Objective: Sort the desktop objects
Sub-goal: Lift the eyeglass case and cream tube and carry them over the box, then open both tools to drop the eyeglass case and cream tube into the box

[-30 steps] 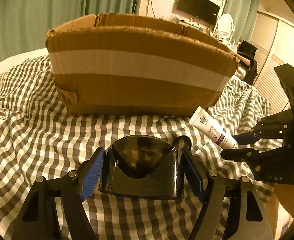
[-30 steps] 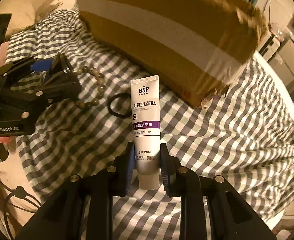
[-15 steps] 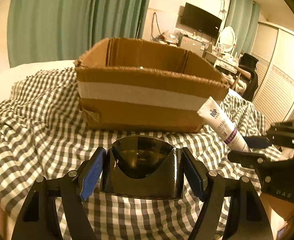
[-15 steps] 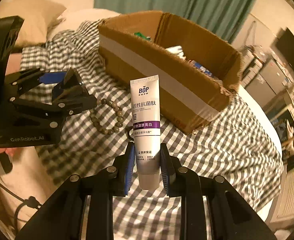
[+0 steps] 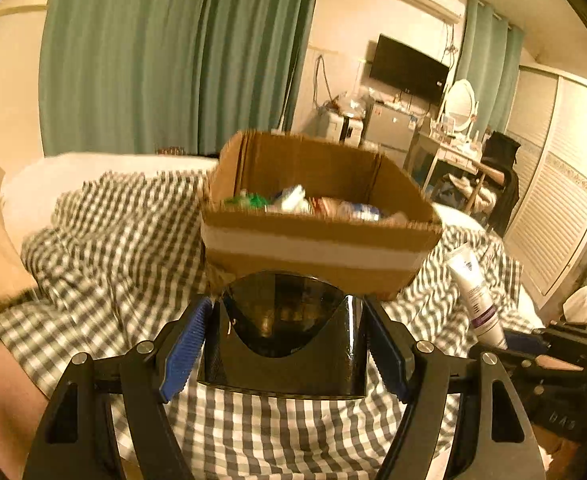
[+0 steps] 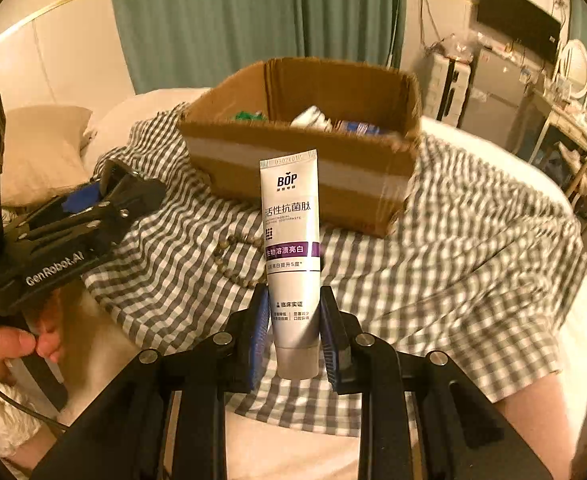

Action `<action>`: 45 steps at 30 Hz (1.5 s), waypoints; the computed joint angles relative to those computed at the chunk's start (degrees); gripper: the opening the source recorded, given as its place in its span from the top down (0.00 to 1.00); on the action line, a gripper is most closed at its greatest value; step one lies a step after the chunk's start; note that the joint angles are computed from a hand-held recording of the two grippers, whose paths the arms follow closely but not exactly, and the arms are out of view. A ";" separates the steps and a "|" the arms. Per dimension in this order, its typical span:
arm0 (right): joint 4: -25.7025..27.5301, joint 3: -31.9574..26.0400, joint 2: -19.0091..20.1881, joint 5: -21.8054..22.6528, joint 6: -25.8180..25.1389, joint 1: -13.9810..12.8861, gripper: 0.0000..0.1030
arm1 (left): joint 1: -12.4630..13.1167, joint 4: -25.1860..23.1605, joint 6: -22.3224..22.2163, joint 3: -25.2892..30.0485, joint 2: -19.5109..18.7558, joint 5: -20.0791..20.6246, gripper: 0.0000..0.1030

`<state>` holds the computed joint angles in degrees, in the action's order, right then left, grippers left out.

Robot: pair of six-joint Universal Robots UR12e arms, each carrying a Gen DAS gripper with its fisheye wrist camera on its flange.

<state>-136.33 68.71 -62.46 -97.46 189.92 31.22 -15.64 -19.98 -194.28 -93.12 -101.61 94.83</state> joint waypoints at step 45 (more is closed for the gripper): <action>7.52 -33.77 20.36 1.84 1.85 -4.48 0.77 | 2.48 -9.29 9.33 27.87 -18.86 -0.36 0.25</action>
